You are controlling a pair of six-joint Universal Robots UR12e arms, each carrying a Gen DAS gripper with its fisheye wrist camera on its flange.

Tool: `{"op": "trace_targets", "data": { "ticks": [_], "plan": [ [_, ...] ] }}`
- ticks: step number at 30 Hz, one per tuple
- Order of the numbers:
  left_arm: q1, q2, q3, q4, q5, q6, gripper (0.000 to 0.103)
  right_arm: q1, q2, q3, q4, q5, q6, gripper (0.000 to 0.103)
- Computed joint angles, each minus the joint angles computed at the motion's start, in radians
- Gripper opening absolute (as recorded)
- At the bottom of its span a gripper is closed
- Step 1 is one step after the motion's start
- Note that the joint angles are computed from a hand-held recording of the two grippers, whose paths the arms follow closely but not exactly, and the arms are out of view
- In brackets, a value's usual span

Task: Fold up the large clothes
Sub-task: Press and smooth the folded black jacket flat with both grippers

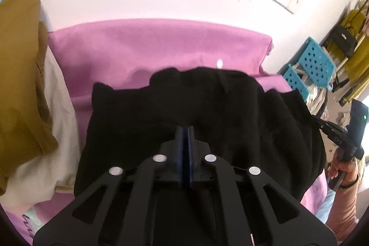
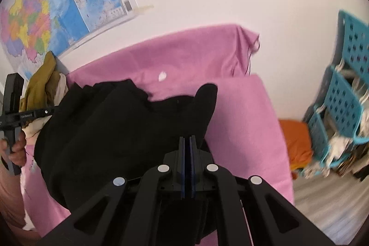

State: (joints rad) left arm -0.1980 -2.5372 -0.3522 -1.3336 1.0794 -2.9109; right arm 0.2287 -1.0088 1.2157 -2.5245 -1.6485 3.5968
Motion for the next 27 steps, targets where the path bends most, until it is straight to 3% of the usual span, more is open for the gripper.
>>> {"op": "trace_targets", "data": {
  "ticks": [1, 2, 3, 5, 9, 11, 13, 14, 15, 16, 17, 19, 21, 23, 25, 26, 27],
  "plan": [
    [0.001, 0.015, -0.029, 0.015, -0.004, 0.01, 0.024, -0.001, -0.004, 0.006, -0.003, 0.007, 0.014, 0.01],
    [0.003, 0.03, -0.057, 0.027, -0.016, 0.016, 0.05, -0.004, -0.011, 0.021, -0.026, 0.024, 0.033, 0.019],
    [0.004, 0.043, -0.081, 0.047, -0.023, 0.015, 0.059, -0.008, -0.019, 0.038, -0.049, 0.045, 0.051, 0.044],
    [0.004, 0.077, -0.144, 0.106, -0.022, 0.036, 0.063, -0.01, -0.043, 0.086, -0.123, 0.077, 0.082, 0.067],
    [0.001, 0.105, -0.197, 0.154, -0.051, 0.072, 0.065, 0.007, -0.085, 0.159, -0.19, 0.109, 0.04, 0.069],
    [-0.01, 0.106, -0.201, 0.16, -0.027, 0.093, 0.066, 0.019, -0.092, 0.167, -0.159, 0.092, 0.023, 0.072],
    [-0.022, 0.086, -0.167, 0.127, -0.006, 0.105, 0.062, 0.037, -0.091, 0.163, -0.117, 0.033, -0.008, 0.058],
    [-0.027, 0.074, -0.144, 0.103, 0.001, 0.11, 0.056, 0.034, -0.093, 0.17, -0.122, 0.051, -0.004, 0.041],
    [-0.033, 0.053, -0.108, 0.075, 0.015, 0.109, 0.052, 0.027, -0.097, 0.179, -0.137, 0.07, 0.013, 0.016],
    [-0.035, 0.039, -0.08, 0.049, 0.021, 0.106, 0.041, 0.024, -0.102, 0.183, -0.147, 0.071, 0.025, 0.01],
    [-0.036, 0.018, -0.039, 0.011, 0.013, 0.103, 0.032, 0.022, -0.112, 0.195, -0.175, 0.061, 0.042, 0.009],
    [-0.032, 0.014, -0.032, 0.011, 0.002, 0.085, 0.03, 0.023, -0.136, 0.221, -0.273, 0.019, 0.056, 0.005],
    [-0.033, 0.024, -0.059, 0.059, 0.022, 0.061, 0.03, 0.025, -0.138, 0.215, -0.291, -0.018, 0.038, 0.005],
    [-0.032, 0.033, -0.089, 0.098, 0.042, 0.04, 0.045, 0.023, -0.128, 0.2, -0.229, -0.038, 0.035, 0.005],
    [-0.029, 0.053, -0.133, 0.131, 0.054, 0.026, 0.051, 0.014, -0.106, 0.182, -0.149, -0.03, 0.063, 0.007],
    [-0.023, 0.07, -0.167, 0.148, 0.045, 0.026, 0.053, 0.006, -0.105, 0.19, -0.149, 0.004, 0.079, 0.009],
    [-0.019, 0.088, -0.201, 0.168, 0.04, 0.025, 0.054, -0.002, -0.102, 0.199, -0.152, 0.029, 0.11, 0.019]
  ]
}}
